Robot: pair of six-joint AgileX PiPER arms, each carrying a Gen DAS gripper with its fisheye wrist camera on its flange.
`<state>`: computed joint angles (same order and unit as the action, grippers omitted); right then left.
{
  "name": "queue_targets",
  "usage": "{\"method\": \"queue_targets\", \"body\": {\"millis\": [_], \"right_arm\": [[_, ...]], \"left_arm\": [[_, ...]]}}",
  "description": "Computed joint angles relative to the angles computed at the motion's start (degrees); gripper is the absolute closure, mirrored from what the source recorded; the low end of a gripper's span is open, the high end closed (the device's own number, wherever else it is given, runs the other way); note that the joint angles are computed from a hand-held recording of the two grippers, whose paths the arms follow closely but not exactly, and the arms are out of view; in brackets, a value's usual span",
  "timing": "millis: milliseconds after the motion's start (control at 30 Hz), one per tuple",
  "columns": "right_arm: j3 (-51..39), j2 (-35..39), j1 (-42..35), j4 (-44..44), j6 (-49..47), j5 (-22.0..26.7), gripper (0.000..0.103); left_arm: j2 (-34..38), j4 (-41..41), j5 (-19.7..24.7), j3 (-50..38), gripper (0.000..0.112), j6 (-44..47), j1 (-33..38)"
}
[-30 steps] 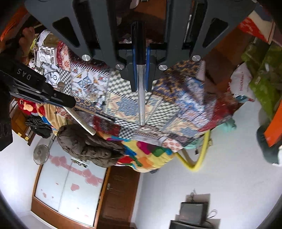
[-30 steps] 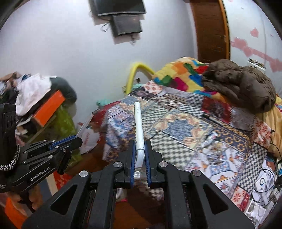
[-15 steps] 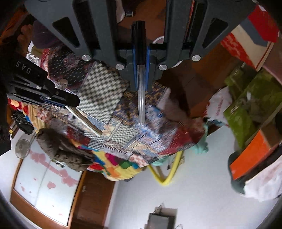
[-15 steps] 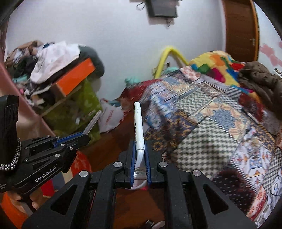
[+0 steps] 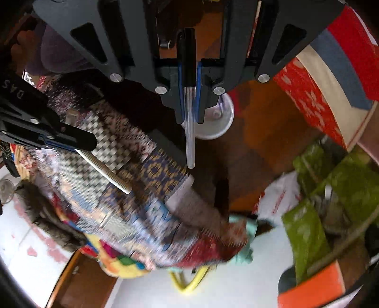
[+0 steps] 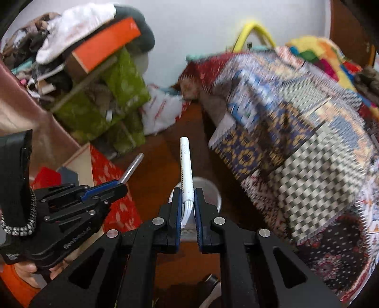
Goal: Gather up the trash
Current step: 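Carry the white stick and clear tube with both tools over the white bin, then open the right tool to drop the stick while the left tool drops the tube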
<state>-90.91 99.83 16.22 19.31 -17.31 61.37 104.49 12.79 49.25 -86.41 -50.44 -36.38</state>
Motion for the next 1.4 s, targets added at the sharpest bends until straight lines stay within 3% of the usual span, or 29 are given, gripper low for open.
{"method": "queue_targets", "body": {"millis": [200, 500, 567, 633, 700, 900, 1033, 1400], "right_arm": [[-4.1, 7.3, 2.7, -2.9, 1.4, 1.3, 0.093], [-17.8, 19.1, 4.5, -4.5, 4.2, 7.6, 0.093], [-19.6, 20.2, 4.3, -4.2, 4.8, 7.8, 0.090], [-21.0, 21.0, 4.1, -4.4, 5.3, 8.4, 0.075], [-21.0, 20.6, 3.8, -4.6, 5.0, 7.7, 0.066], [-18.4, 17.8, 2.2, -5.5, 3.8, 6.4, 0.065], [-15.6, 15.1, 1.6, -7.1, 2.9, 5.0, 0.065], [-7.5, 6.0, -0.7, -5.6, -0.5, 2.3, 0.065]], "left_arm": [[4.1, -4.3, -1.8, 2.0, 0.105, 2.0, 2.4], [8.7, -8.5, -1.7, -0.8, 0.105, 4.8, 5.6], [9.4, -9.1, -1.5, -1.8, 0.105, 5.3, 6.1], [10.4, -10.1, -1.0, -3.4, 0.105, 6.2, 6.7], [11.4, -11.2, -0.8, -4.8, 0.105, 7.3, 7.2], [15.9, -11.6, 3.1, -12.5, 0.104, 9.3, 7.9], [18.1, -11.3, 6.2, -16.6, 0.090, 9.0, 8.0], [10.6, -4.3, 7.8, -14.0, 0.090, 4.3, 3.6]]}}
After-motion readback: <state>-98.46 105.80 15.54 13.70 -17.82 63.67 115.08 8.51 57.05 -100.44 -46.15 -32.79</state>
